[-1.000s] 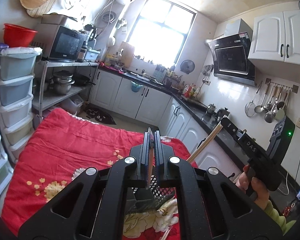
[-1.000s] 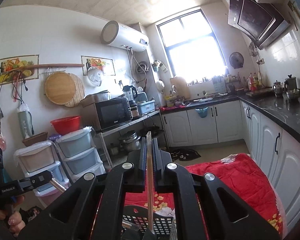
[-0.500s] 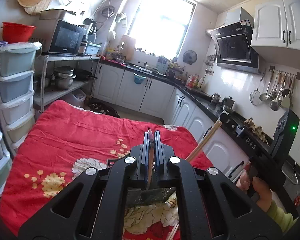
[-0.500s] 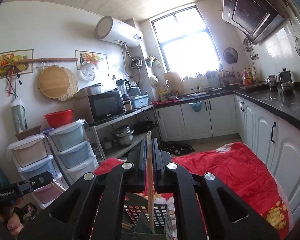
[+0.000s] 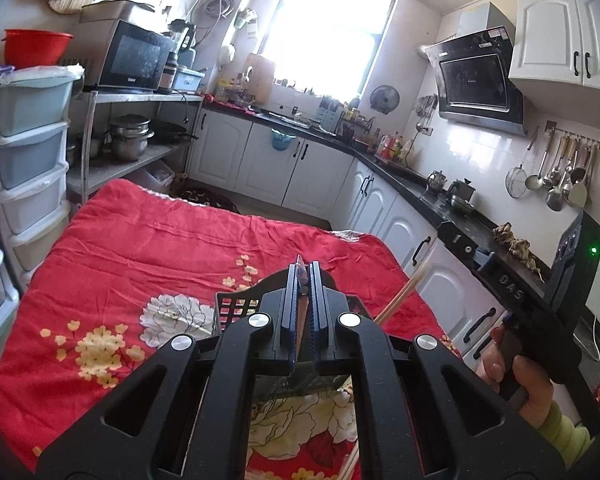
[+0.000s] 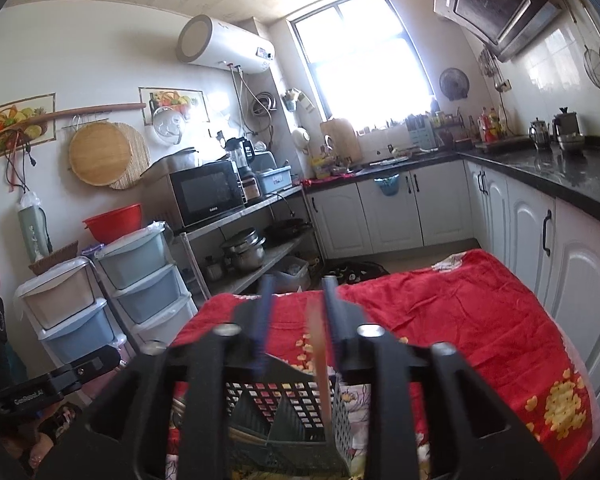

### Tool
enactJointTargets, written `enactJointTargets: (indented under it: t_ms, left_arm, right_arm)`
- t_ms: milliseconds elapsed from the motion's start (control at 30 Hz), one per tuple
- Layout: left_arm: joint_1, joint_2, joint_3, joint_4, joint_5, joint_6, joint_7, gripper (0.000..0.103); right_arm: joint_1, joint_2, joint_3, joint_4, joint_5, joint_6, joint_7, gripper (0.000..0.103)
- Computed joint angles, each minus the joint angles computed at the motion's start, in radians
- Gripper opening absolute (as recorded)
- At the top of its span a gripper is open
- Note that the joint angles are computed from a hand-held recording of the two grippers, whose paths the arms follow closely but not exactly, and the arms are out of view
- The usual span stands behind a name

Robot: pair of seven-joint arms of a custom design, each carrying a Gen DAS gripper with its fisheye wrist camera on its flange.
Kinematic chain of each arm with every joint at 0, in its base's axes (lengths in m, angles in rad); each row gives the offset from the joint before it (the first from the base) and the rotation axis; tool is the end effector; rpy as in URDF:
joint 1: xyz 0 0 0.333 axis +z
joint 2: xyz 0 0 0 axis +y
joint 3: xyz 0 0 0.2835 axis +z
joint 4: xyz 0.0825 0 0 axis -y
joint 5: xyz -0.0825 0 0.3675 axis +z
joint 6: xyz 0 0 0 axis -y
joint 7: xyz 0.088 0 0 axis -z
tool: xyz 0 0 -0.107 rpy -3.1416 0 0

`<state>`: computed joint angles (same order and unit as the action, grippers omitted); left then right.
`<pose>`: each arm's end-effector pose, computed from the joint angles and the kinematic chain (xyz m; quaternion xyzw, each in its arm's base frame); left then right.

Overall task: Organize utensils
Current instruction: 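Open the left tool to drop its chopstick into the caddy while the right tool releases its own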

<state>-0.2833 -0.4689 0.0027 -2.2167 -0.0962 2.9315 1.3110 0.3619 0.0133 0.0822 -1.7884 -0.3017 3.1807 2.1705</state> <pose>0.4380 -0.1196 0.6805 -0.6041 0.5687 -0.5022 0.2440 0.5155 0.2752 0.6736 -0.5865 0.5022 -0.2513 0.5837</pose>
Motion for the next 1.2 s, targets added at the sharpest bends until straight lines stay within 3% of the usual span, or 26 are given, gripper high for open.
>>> enactJointTargets:
  t_ms: [100,167,233,300,433,567,633,700,900,1200]
  left_arm:
    - [0.007,-0.006,-0.002,-0.009,-0.001,0.002,-0.009,0.003]
    - [0.013,-0.013,-0.003,-0.016,0.002,0.002,-0.018,0.01]
    - [0.021,-0.017,-0.009,-0.02,0.006,0.003,-0.032,0.026]
    - [0.03,-0.026,-0.013,-0.029,0.012,0.009,-0.048,0.033]
    - [0.053,-0.047,-0.026,-0.047,0.034,0.023,-0.087,0.057]
    - [0.08,-0.075,-0.04,-0.07,0.072,0.048,-0.134,0.072]
    - [0.097,-0.086,-0.047,-0.077,0.094,0.053,-0.157,0.087]
    - [0.116,-0.104,-0.058,-0.093,0.113,0.066,-0.192,0.092]
    - [0.134,-0.151,-0.06,-0.133,0.161,0.082,-0.248,0.092]
    - [0.137,-0.218,-0.054,-0.19,0.201,0.077,-0.293,0.092]
  right_arm:
    - [-0.006,-0.015,0.0,-0.016,-0.038,-0.006,0.044,0.04]
    - [-0.017,-0.029,0.009,-0.033,-0.035,-0.005,0.048,0.046]
    - [-0.031,-0.046,0.023,-0.054,-0.015,0.0,0.031,0.049]
    - [-0.061,-0.053,0.045,-0.056,-0.067,-0.01,0.077,0.052]
    - [-0.088,-0.085,0.071,-0.088,-0.041,-0.018,0.055,0.059]
    - [-0.12,-0.115,0.102,-0.119,-0.01,-0.026,0.026,0.063]
    - [-0.143,-0.133,0.124,-0.136,-0.013,-0.032,0.022,0.066]
    - [-0.166,-0.146,0.147,-0.149,-0.021,-0.037,0.023,0.067]
    - [-0.212,-0.184,0.193,-0.187,-0.022,-0.039,0.012,0.073]
    - [-0.226,-0.244,0.225,-0.253,0.084,-0.029,-0.08,0.078]
